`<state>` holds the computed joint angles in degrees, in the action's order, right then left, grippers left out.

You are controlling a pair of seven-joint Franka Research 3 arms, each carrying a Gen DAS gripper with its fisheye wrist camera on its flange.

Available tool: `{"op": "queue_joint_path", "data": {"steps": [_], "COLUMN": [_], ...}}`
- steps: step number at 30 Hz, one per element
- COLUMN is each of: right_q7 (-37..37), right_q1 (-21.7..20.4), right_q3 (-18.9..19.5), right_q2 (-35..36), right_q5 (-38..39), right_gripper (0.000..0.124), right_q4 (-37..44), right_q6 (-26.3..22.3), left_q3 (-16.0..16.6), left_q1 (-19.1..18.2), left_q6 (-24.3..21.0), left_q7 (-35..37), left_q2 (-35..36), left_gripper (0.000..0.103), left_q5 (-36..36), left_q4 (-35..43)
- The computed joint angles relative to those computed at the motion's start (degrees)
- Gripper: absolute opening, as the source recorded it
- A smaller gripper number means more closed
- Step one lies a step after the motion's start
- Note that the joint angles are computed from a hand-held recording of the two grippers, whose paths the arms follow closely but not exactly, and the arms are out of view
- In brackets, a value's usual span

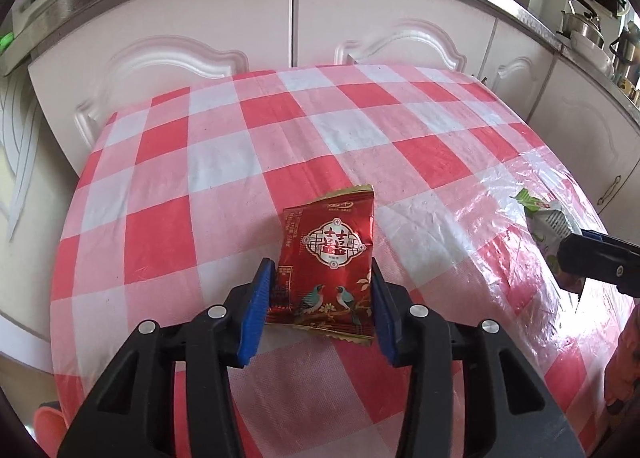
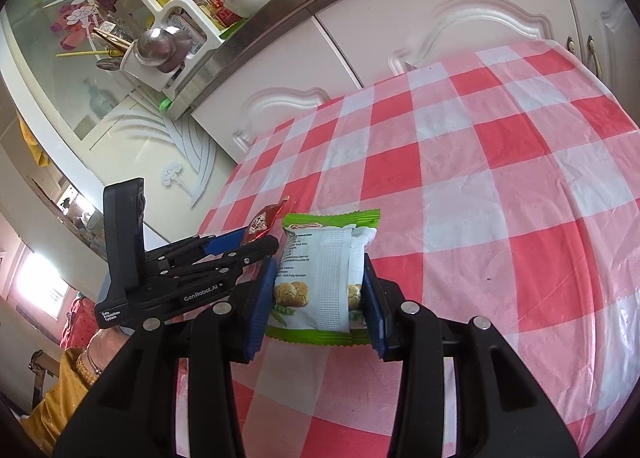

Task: Collect trash
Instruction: 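Lift the red wrapper and green snack packet off the table, then carry both packets over the orange bucket and open both tools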

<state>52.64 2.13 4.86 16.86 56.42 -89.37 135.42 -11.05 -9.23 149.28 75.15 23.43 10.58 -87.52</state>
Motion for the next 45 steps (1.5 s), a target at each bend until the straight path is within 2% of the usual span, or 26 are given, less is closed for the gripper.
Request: {"op": "queue_joint_path", "data": {"steps": [9, 19, 32, 37, 45], "right_q7": [-1.9, -2.3, -3.7, -4.0, -4.7], "right_q1": [0.9, 3.3, 8.4, 10.6, 14.1], "right_q3": [-0.2, -0.2, 1.0, 1.8, 3.6], "right_q2": [-2.5, -4.4, -6.6, -6.5, -4.5], "right_q5": [-0.6, -2.6, -7.1, -8.6, -11.2], "right_gripper": [0.042, 0.042, 0.042, 0.042, 0.042], "right_q4": [-2.8, -5.5, -6.7, -5.6, -1.1], "right_q6": [0.6, -0.2, -2.0, -3.9, -7.1], "left_q3": [0.7, 2.5, 2.0, 1.3, 2.2], "left_q1": [0.0, 0.6, 6.0, 8.6, 11.9], "left_q6": [4.1, 7.7, 5.6, 3.9, 2.6], "left_q7": [-5.9, -16.3, -31.5, -35.0, -38.0], "left_q2": [-6.9, -17.7, -33.0, -38.3, -46.2], "left_gripper": [0.046, 0.046, 0.046, 0.047, 0.047], "left_q5": [0.8, 8.0, 20.5, 22.9, 22.2], "left_q4": [-10.3, -24.1, -39.2, -43.9, -52.1]}}
